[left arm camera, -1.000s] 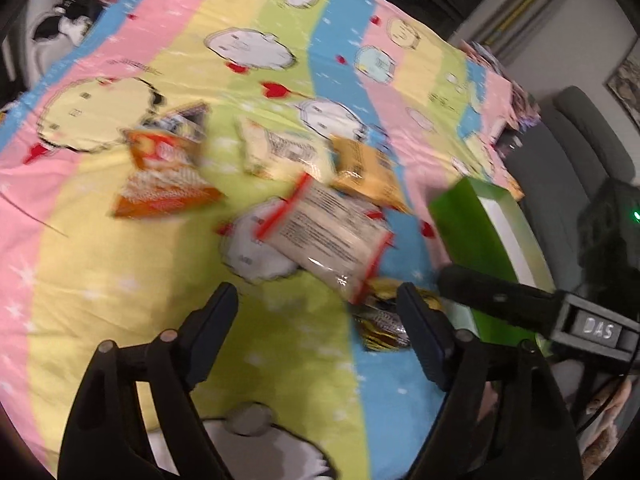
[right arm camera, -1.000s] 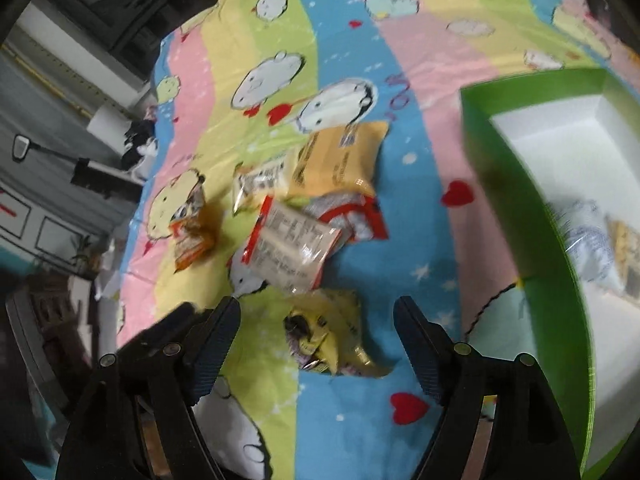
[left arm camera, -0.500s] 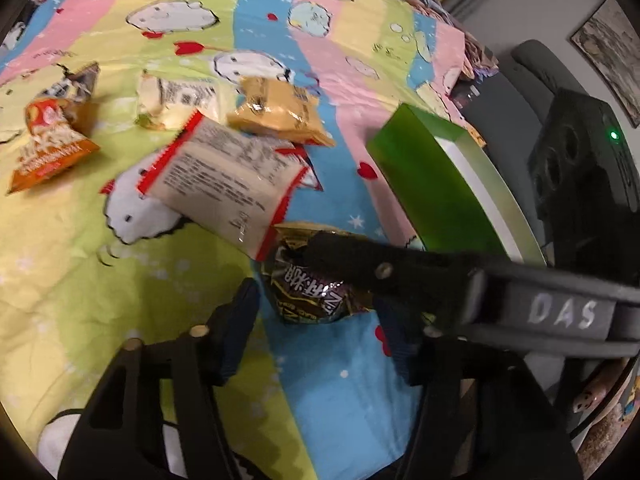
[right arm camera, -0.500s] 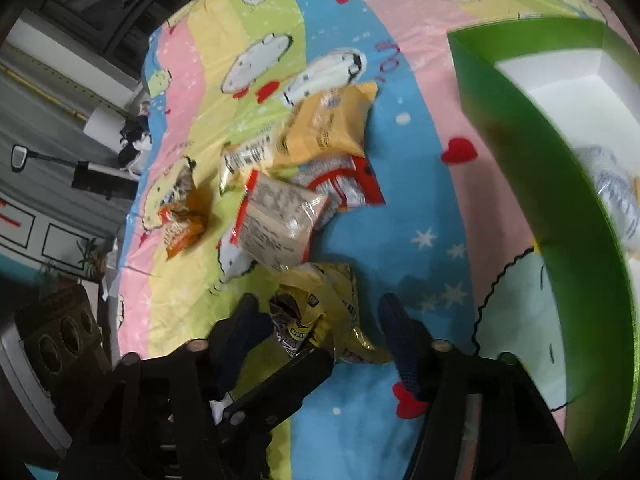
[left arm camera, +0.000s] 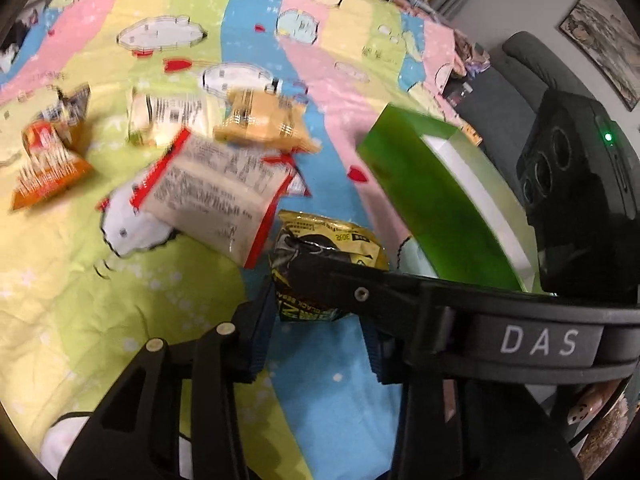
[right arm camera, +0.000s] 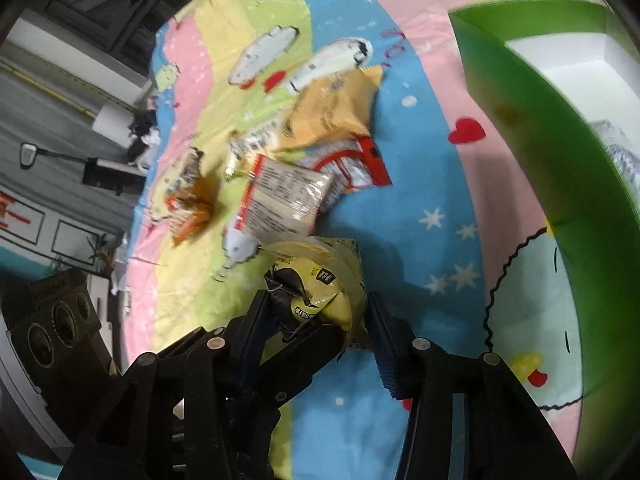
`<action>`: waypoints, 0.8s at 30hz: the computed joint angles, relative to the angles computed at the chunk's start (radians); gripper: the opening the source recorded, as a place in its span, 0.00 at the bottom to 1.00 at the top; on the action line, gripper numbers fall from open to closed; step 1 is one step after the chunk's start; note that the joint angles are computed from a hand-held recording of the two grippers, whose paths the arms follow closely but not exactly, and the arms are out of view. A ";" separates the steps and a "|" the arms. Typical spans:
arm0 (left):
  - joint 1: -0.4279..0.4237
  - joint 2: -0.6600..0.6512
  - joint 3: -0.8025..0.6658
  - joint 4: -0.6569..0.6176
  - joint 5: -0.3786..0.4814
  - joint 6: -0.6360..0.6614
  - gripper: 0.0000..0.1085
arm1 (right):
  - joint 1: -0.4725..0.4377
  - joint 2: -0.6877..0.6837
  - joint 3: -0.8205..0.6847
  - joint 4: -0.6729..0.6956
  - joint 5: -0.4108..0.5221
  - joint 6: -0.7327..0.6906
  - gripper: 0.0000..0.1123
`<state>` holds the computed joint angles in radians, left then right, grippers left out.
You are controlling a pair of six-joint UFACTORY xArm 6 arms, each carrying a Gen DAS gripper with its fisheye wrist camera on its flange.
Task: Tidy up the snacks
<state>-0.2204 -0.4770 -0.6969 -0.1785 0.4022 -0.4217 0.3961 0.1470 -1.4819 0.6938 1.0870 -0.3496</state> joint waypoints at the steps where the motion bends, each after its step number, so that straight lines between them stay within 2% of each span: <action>1: -0.001 -0.006 -0.004 0.035 -0.006 -0.024 0.36 | -0.002 -0.011 0.003 0.015 -0.006 -0.015 0.44; 4: -0.007 -0.021 -0.024 0.128 -0.008 -0.091 0.35 | -0.008 -0.041 -0.001 0.036 -0.015 -0.048 0.44; 8: -0.017 -0.022 -0.093 0.323 0.002 -0.205 0.35 | -0.025 -0.065 -0.028 0.086 -0.022 -0.097 0.44; 12: -0.029 0.016 -0.164 0.402 -0.010 -0.245 0.35 | -0.049 -0.081 -0.056 0.125 -0.038 -0.136 0.44; 18: -0.063 0.125 -0.286 0.473 -0.015 -0.271 0.35 | -0.111 -0.069 -0.095 0.169 -0.049 -0.176 0.44; 24: -0.091 0.243 -0.404 0.418 -0.021 -0.182 0.34 | -0.162 -0.039 -0.130 0.185 -0.070 -0.155 0.44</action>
